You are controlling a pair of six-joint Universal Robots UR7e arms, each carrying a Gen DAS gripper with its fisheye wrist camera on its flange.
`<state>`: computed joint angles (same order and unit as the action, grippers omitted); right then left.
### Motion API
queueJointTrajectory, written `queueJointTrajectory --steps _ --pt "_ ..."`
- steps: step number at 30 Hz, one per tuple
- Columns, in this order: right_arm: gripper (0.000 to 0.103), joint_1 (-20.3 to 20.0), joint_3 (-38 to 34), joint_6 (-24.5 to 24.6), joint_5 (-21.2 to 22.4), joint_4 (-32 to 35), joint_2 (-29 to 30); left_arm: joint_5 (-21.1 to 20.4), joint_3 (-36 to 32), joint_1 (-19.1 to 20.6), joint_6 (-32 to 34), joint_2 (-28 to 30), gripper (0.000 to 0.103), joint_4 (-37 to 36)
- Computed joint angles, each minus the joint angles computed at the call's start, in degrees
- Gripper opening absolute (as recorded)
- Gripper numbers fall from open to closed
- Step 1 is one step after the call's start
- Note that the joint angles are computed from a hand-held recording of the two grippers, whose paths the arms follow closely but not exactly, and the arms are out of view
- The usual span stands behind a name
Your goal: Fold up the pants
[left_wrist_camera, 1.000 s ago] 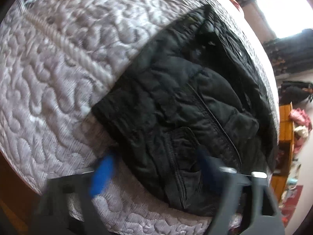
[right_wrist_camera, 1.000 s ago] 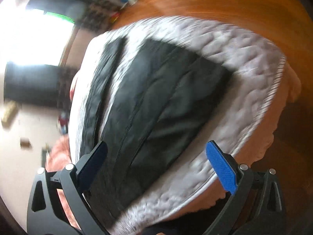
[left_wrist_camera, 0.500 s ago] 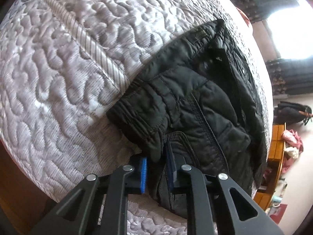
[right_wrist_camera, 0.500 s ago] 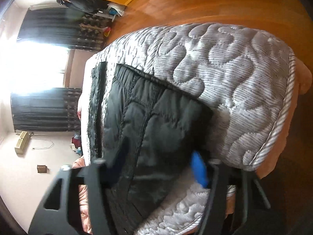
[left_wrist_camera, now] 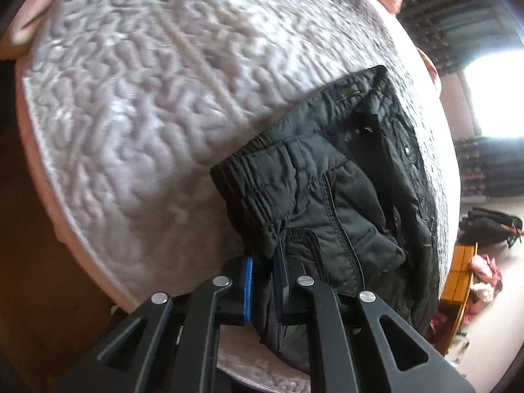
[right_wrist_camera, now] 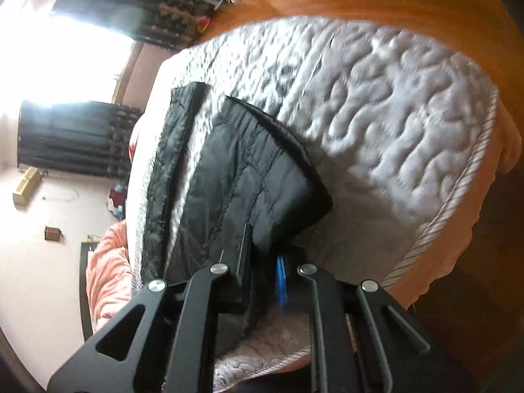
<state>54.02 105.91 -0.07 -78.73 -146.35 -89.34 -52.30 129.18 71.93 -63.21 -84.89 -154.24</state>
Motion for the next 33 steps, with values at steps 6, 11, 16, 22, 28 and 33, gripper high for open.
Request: queueJointTrajectory --steps 6,11,16,22,28,33 --pt "0.034 3.45 -2.45 -2.71 -12.99 2.08 3.48 -1.11 -1.30 2.04 2.53 1.46 0.022 3.39" --pt "0.055 12.03 1.28 -9.12 -29.78 -8.05 0.35 7.24 -2.28 -3.76 1.47 -2.45 0.065 15.68" --pt "0.073 18.55 -1.12 -19.28 -37.00 -10.53 6.04 18.38 -9.42 -8.22 9.56 0.53 0.093 24.47" --pt "0.074 16.94 -8.15 -16.33 -41.01 0.15 13.68 14.33 -21.91 -4.15 31.67 10.96 0.099 11.44" --pt "0.075 17.41 -12.84 -12.67 -41.30 3.98 12.42 4.96 -37.60 3.13 41.18 19.53 0.099 11.40" --pt "0.081 19.29 -18.13 -9.86 -37.15 8.65 14.24 -1.53 -51.78 8.34 42.92 27.64 0.099 19.33"
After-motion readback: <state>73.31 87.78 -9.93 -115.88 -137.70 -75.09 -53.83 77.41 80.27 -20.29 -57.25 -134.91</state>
